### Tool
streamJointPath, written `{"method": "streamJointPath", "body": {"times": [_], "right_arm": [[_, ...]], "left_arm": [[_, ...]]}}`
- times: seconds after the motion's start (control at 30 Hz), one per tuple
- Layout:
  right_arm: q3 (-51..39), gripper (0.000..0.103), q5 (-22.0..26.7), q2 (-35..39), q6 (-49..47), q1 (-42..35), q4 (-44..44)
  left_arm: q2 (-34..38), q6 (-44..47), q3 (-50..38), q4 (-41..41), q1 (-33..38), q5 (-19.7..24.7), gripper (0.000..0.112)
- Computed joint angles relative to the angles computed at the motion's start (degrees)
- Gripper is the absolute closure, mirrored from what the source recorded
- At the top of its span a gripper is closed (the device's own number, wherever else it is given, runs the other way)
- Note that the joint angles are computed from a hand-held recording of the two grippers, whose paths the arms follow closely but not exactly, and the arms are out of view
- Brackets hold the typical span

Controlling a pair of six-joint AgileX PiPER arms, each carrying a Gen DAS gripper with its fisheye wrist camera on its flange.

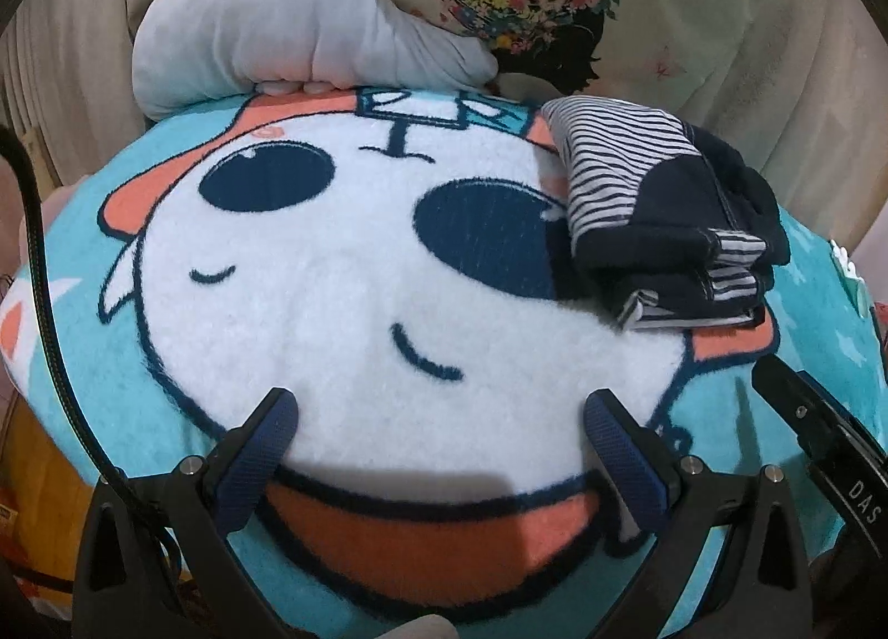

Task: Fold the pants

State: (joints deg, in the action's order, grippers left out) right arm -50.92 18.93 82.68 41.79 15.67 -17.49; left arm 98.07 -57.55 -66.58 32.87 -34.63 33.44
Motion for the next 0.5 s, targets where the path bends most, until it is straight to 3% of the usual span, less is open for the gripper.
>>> {"method": "streamJointPath", "body": {"times": [0.37, 0.5], "right_arm": [[1.6, 0.024, -3.2, -0.6, -10.1, -1.7, 9.1], [0.0, 0.024, -0.4, 0.3, -5.1, -0.4, 3.6]], "left_arm": [[-1.7, -9.6, 5.5, 13.1, -1.1, -4.9, 0.009], [-2.5, -3.7, 6.4, 9.9, 0.7, -8.3, 0.009]]}}
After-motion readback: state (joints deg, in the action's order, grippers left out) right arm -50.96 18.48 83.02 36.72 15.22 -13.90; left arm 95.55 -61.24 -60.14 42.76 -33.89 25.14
